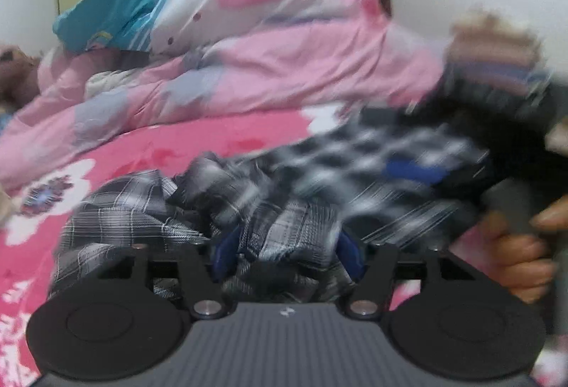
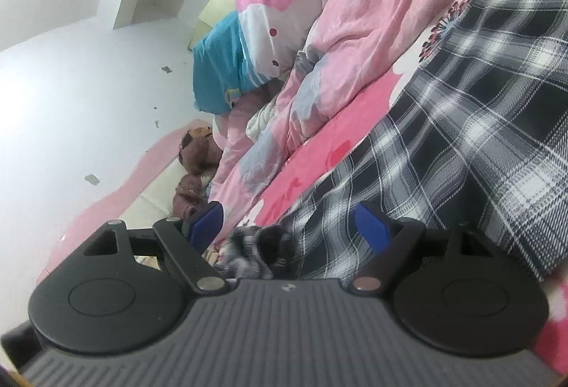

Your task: Fold clothes

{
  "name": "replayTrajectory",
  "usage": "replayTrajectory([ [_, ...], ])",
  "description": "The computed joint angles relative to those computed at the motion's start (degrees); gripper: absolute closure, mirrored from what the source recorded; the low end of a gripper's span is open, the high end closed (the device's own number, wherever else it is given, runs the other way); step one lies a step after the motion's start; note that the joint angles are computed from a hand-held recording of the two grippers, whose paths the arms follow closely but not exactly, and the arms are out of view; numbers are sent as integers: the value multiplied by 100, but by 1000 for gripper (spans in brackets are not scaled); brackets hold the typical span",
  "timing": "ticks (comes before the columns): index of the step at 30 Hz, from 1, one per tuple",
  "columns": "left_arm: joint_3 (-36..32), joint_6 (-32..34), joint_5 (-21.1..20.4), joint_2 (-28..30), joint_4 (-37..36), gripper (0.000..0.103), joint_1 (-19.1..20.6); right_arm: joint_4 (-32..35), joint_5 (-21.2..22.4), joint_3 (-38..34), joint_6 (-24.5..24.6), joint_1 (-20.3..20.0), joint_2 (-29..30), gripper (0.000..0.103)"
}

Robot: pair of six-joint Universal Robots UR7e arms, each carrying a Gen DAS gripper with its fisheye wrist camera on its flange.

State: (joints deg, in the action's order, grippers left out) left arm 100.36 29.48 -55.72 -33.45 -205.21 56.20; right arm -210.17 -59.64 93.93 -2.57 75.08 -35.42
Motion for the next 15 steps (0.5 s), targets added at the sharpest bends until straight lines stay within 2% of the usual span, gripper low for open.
replayTrajectory([
  [4,258,-101,-333,-309,-409,39,32,2,253,23,286,-98,-35,21],
  [8,-15,-193,17,-276,-625,39,93,530,-3,-11,11,74,-191,20],
  [12,-405,-400,570,-122,-155,41,275,1697,-272,-417,-523,406,-257,22],
  [15,-547,-744,724,-47,232,41,423,2816,-536,-1039,-817,667,-177,24],
])
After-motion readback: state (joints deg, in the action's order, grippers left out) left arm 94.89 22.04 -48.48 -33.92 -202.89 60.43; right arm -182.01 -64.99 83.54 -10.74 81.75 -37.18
